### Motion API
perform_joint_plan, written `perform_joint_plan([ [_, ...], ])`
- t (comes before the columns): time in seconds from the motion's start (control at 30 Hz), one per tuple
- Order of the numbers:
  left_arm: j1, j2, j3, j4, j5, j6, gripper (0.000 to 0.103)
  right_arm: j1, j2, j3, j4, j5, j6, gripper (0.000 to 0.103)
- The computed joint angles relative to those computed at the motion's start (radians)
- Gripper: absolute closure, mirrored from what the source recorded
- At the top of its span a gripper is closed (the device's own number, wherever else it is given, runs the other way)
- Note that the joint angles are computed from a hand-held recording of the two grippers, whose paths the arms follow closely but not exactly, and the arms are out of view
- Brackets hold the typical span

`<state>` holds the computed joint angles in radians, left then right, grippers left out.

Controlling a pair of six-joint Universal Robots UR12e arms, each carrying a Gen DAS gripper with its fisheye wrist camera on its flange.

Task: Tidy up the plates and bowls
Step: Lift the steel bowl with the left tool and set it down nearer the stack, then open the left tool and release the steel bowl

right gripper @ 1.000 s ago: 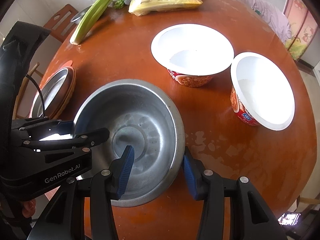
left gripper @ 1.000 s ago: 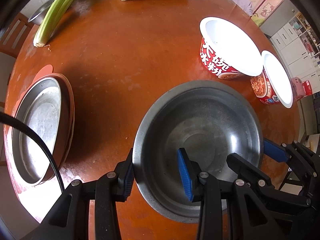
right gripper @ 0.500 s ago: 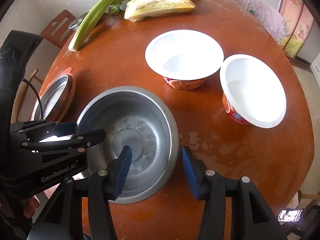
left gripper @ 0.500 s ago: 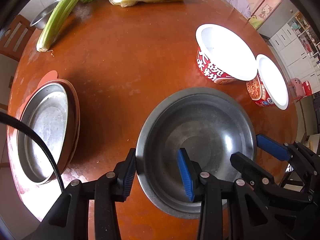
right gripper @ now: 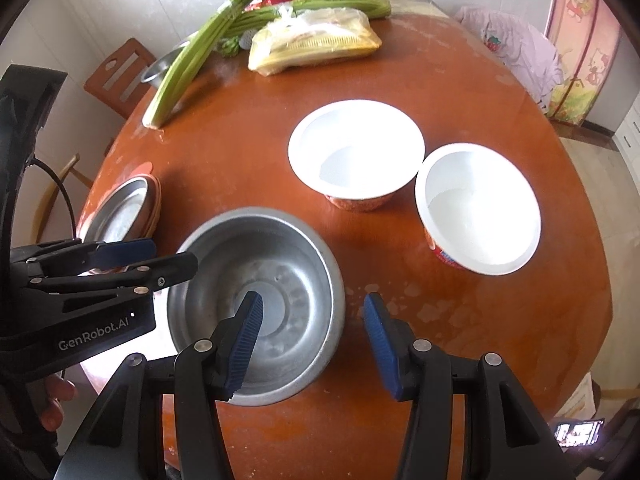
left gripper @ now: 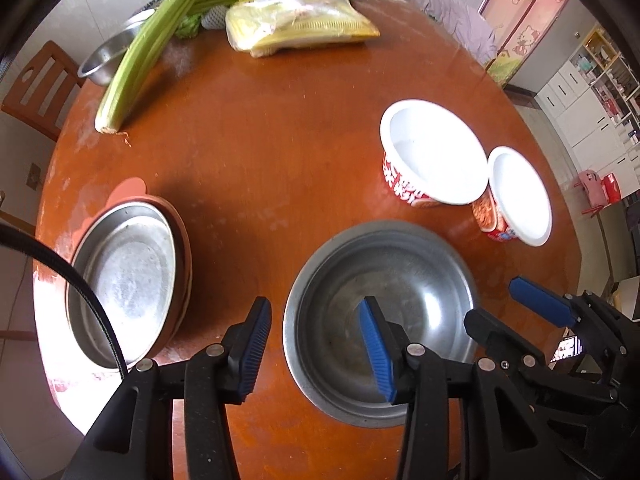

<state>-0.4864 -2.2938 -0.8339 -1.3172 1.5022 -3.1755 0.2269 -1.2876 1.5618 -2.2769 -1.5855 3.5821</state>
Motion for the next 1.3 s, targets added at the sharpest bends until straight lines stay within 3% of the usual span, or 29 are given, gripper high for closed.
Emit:
perform_joint_plan([
  [0.63,-0.017,-0.002,0.066,0.048,0.009,0.005,0.057,-0.005,-0.026,-0.022,-0.054,-0.043,-0.014,0.047],
  [1.3,-0.027,-0.121,0.281,-0.044,-0.016,0.009,0.056,-0.051,-0.024,-0.036,-0.055,-0.089,-0.010,0.046],
])
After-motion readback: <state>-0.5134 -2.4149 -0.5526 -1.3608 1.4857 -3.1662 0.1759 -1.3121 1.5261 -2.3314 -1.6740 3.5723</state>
